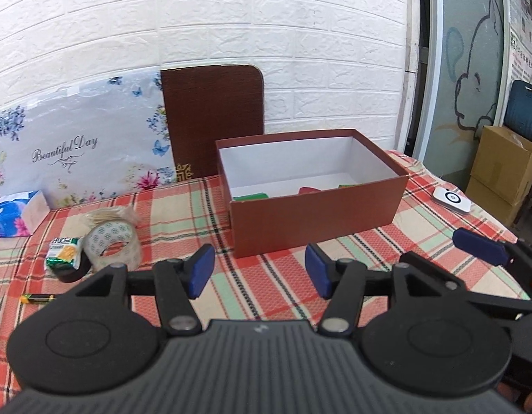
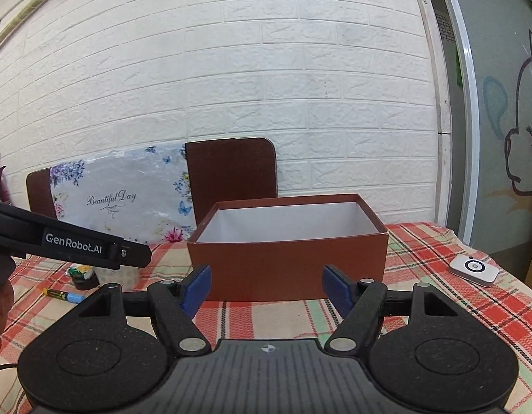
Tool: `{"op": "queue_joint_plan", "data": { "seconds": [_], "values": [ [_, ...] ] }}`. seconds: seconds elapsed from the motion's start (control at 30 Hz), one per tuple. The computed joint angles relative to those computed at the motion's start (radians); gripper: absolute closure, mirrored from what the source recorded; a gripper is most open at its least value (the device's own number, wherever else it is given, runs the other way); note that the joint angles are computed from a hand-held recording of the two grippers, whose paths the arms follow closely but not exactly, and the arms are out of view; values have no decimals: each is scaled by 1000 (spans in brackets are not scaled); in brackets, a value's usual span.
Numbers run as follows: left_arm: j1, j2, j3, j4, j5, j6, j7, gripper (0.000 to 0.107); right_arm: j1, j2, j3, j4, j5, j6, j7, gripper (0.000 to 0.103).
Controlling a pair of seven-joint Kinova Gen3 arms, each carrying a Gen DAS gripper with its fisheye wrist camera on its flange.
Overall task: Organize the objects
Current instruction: 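Withdraw the left tool and move toward the marker pen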
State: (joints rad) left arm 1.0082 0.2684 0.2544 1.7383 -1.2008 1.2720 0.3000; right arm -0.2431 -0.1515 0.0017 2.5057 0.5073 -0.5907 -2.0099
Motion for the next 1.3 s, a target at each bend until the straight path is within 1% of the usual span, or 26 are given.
{"op": "queue_joint_plan", "data": {
  "seconds": [0.1,0.27,0.47,0.67,0.73,0.8,0.9,0.97,1.03,1.07,1.17,1.23,1.27,1.3],
  "values": [
    [8,-8,3,21,7,19,29,47,-11,-17,-8,5,5,18,-4,33],
    [-2,-29,12,59,16,29,71,47,-34,-37,-42,9,-58,44,59,33],
    [-26,-50,24,111,17,28,121,47,-69,-24,-75,-10,-125,82,125,33],
    [-88,-92,28,209,28,-33,189,46,-104,28,-118,-45,-181,138,197,33],
    [-106,-109,32,260,30,-51,229,46,-117,54,-123,-68,-136,168,160,33],
    [-127,-136,39,333,37,-73,287,46,-164,91,-101,-97,-55,202,98,33],
    [-170,-182,48,448,81,-100,388,46,-179,147,-142,-141,57,252,37,33],
    [-205,-216,52,527,121,-109,463,46,-186,193,-183,-181,139,285,-3,34],
    [-261,-264,41,599,156,-151,503,46,-191,250,-236,-234,199,321,-20,40],
    [-292,-288,33,630,169,-172,513,46,-191,283,-267,-269,221,339,-22,41],
    [-375,-371,12,719,177,-227,556,46,-217,377,-339,-383,230,397,24,45],
    [-421,-430,1,762,170,-256,572,46,-196,440,-416,-462,280,428,54,45],
    [-442,-455,-6,776,169,-270,568,46,-206,469,-434,-501,296,444,81,45],
    [-461,-479,-13,789,169,-288,563,46,-230,496,-433,-538,295,457,115,45]
  ]
}}
